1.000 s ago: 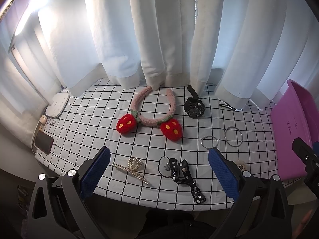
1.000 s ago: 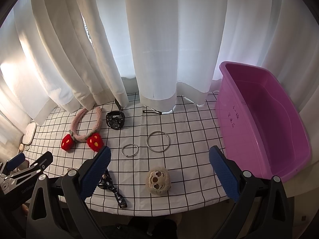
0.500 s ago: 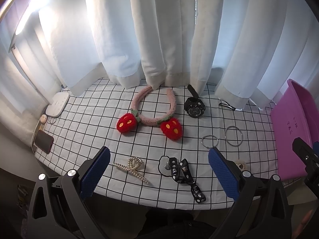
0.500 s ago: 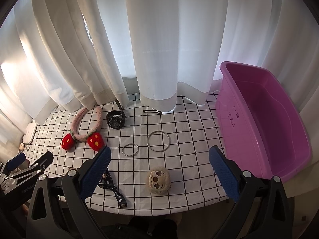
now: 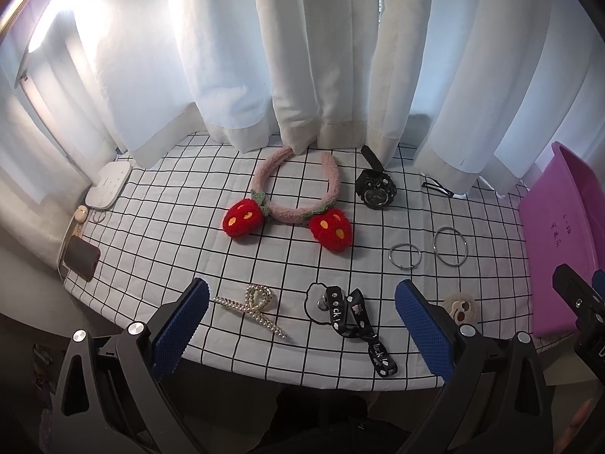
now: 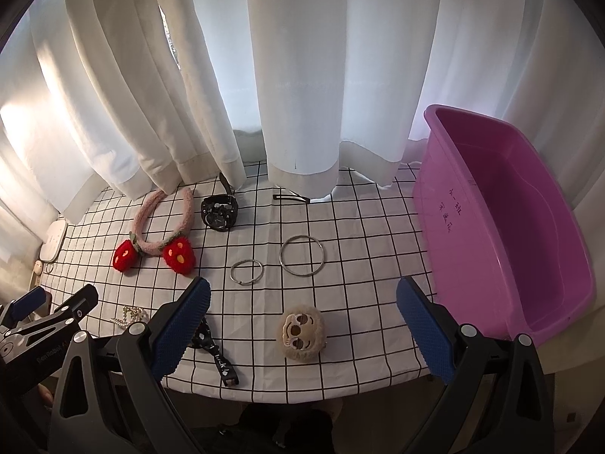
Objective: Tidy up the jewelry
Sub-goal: 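Grasp the plush sloth keychain with the right tool while the left tool grasps the pearl clip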
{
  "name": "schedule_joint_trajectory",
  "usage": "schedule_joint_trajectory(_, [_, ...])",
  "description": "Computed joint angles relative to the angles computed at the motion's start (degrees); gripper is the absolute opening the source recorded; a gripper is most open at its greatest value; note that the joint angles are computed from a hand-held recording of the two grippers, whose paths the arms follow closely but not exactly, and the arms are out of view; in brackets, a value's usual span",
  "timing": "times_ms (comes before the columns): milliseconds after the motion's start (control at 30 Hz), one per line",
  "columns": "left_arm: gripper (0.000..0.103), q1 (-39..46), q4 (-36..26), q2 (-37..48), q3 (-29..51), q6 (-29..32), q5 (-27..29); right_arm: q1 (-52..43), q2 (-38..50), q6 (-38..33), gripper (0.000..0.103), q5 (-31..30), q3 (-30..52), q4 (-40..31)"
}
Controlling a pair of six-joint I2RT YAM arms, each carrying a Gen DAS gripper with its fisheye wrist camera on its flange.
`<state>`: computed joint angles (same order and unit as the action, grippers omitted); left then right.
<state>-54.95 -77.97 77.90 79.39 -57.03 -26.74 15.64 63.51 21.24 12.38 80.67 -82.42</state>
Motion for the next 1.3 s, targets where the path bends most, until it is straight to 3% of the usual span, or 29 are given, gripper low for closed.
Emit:
schedule_joint_trajectory(333, [0.097, 5.09, 6.78, -4.35, -10.61, 2.19, 4.51, -2.41, -2.03, -2.16, 0.094, -2.59, -8.57, 2.69])
schedule_joint_trajectory(733, [0.097, 19.28, 21.46, -15.09, -34.44, 10.26, 11.22, -3.43, -2.8, -2.25, 0.094, -6.42, -25.8, 13.73])
schedule_joint_trajectory(1067, [0.097, 26.3, 36.76, -7.81, -42.28, 18.37, 14.14, -4.58, -0.1, -1.9, 0.094, -5.22, -34.17, 22.2])
schedule_joint_trajectory(1300, [0.097, 28.11, 43.21, -1.81, -43.92, 20.89, 16.16, -4.96, 2.78, -1.56, 0.094, -3.8, -37.25, 26.43])
